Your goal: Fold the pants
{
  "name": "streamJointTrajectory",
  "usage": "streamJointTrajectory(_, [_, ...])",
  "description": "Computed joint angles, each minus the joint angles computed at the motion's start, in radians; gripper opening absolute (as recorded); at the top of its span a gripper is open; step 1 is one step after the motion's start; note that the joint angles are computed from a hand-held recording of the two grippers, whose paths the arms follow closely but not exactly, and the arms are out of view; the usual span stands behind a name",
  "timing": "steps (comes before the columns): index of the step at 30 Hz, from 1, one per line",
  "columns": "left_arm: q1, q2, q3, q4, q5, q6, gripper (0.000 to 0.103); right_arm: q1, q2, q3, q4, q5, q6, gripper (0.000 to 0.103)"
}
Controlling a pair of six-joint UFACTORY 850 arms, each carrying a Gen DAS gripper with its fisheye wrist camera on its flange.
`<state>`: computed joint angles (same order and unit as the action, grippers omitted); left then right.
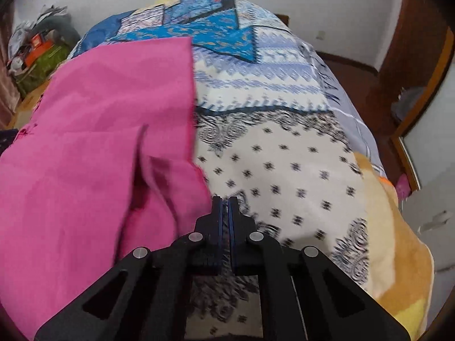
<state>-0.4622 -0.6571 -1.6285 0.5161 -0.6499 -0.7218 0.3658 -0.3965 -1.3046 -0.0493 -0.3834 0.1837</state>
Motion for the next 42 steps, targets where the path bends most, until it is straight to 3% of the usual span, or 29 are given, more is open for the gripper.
streamJointTrajectory(2, [0.003,0.025,0.03,0.061,-0.002,-0.052,0.057,-0.016,0.04,0.034,0.055,0.039,-0.028,0.003])
streamJointTrajectory(6, [0.028,0.072,0.066,0.047,0.044,-0.065,0.059,-0.03,0.099,0.054,-0.004,0.09,0.048,0.01])
streamJointTrajectory(8, [0.038,0.089,0.069,0.065,0.071,-0.092,0.064,-0.033,0.114,0.042,0.014,0.109,0.041,0.022])
streamJointTrajectory(10, [0.043,0.094,0.063,0.078,0.093,-0.109,0.07,-0.035,0.117,0.026,0.128,0.133,-0.065,0.044])
streamJointTrajectory(13, [0.049,0.07,0.014,0.06,0.091,-0.065,0.071,-0.031,0.11,-0.005,0.3,0.163,-0.225,0.057])
streamJointTrajectory(15, [0.052,0.036,-0.036,0.046,0.081,-0.033,0.071,-0.029,0.084,-0.042,0.398,0.162,-0.322,0.06])
streamJointTrajectory(18, [0.058,-0.007,-0.093,0.015,0.061,0.014,0.071,-0.02,0.027,-0.111,0.409,0.147,-0.334,0.071])
streamJointTrajectory(26, [0.098,-0.112,-0.205,-0.125,0.04,0.131,0.071,-0.012,-0.127,-0.292,0.382,0.06,-0.361,0.071])
streamJointTrajectory(29, [0.116,-0.159,-0.261,-0.246,0.022,0.237,0.071,-0.012,-0.2,-0.374,0.355,0.013,-0.347,0.071])
streamJointTrajectory(36, [0.119,-0.228,-0.335,-0.33,0.004,0.33,0.07,-0.01,-0.35,-0.553,0.278,-0.079,-0.299,0.071])
streamJointTrajectory(39, [0.137,-0.235,-0.335,-0.436,0.028,0.389,0.066,-0.011,-0.407,-0.634,0.272,-0.125,-0.297,0.071])
streamJointTrajectory(42, [0.157,-0.235,-0.329,-0.589,0.047,0.494,0.052,-0.011,-0.456,-0.702,0.266,-0.158,-0.296,0.067])
